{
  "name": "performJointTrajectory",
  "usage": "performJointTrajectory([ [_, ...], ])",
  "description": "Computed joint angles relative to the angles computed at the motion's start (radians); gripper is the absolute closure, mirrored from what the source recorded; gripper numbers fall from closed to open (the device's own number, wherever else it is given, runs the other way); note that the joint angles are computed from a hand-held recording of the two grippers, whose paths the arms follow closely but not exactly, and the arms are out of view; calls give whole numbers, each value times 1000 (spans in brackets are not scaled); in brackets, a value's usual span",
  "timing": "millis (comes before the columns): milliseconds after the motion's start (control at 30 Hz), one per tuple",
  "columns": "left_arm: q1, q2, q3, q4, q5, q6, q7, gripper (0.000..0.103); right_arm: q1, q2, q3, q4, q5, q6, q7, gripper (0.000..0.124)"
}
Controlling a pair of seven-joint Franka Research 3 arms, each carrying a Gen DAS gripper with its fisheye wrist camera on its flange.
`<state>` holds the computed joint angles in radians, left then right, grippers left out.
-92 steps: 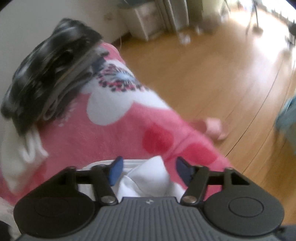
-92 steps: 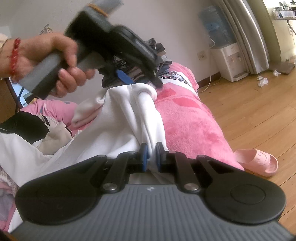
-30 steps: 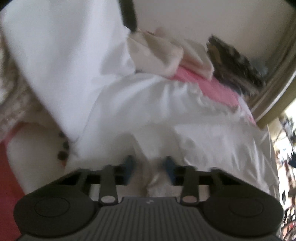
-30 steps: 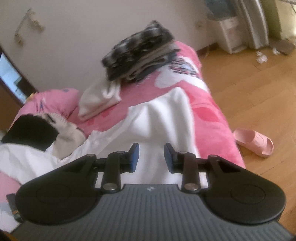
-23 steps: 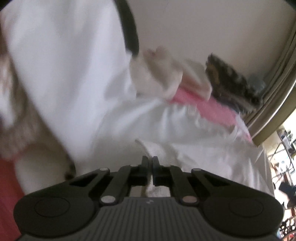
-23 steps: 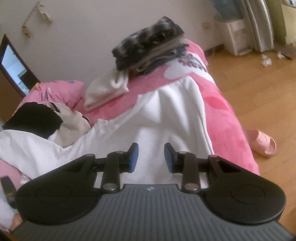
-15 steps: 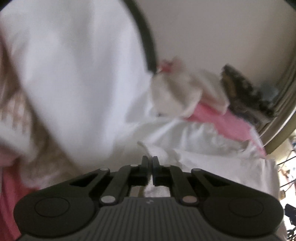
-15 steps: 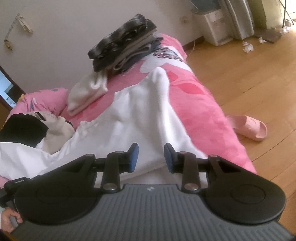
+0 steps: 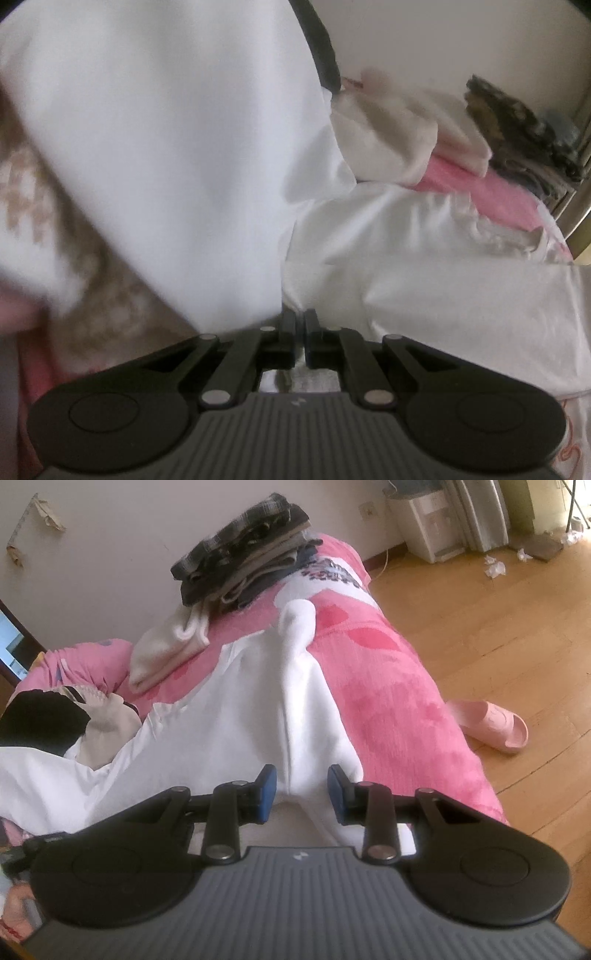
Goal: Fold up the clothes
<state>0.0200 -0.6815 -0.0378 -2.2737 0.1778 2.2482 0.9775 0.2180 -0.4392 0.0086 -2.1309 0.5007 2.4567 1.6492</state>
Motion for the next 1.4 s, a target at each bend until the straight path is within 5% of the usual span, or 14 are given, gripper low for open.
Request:
performJointTrajectory([
  [133, 0, -15, -9, 4, 11, -14, 3, 75, -2, -2, 5, 2, -21, -6, -12, 94],
  [267, 26, -52, -63, 13, 93, -30, -16, 45, -13, -5, 22, 4, -72, 10, -25, 94],
  [400, 23, -83, -105, 20, 161, -41, -45, 44, -16, -8, 39, 4, -150, 24, -84, 94],
  [567, -42, -53, -104, 25, 183, 41, -1, 44, 22, -35, 41, -9, -224, 3, -280, 94],
  [733, -89, -24, -120, -6, 173, 100, 35, 47, -23, -57, 149, -64, -479, 56, -451, 97],
  [833, -114, -15, -118, -16, 145, 90, 46, 49, -72, -59, 200, -97, -631, 107, -451, 119],
  [967, -125, -34, -118, -35, 134, 86, 53, 49, -89, -99, 205, -147, -705, 183, -457, 122],
  [1200, -109, -30, -115, -26, 123, 109, 13, 52, -79, -103, 199, -182, -726, 178, -507, 119],
  [1400, -100, 0, -121, -25, 144, 144, 14, 51, -25, -71, 111, -44, -509, 11, -458, 113],
])
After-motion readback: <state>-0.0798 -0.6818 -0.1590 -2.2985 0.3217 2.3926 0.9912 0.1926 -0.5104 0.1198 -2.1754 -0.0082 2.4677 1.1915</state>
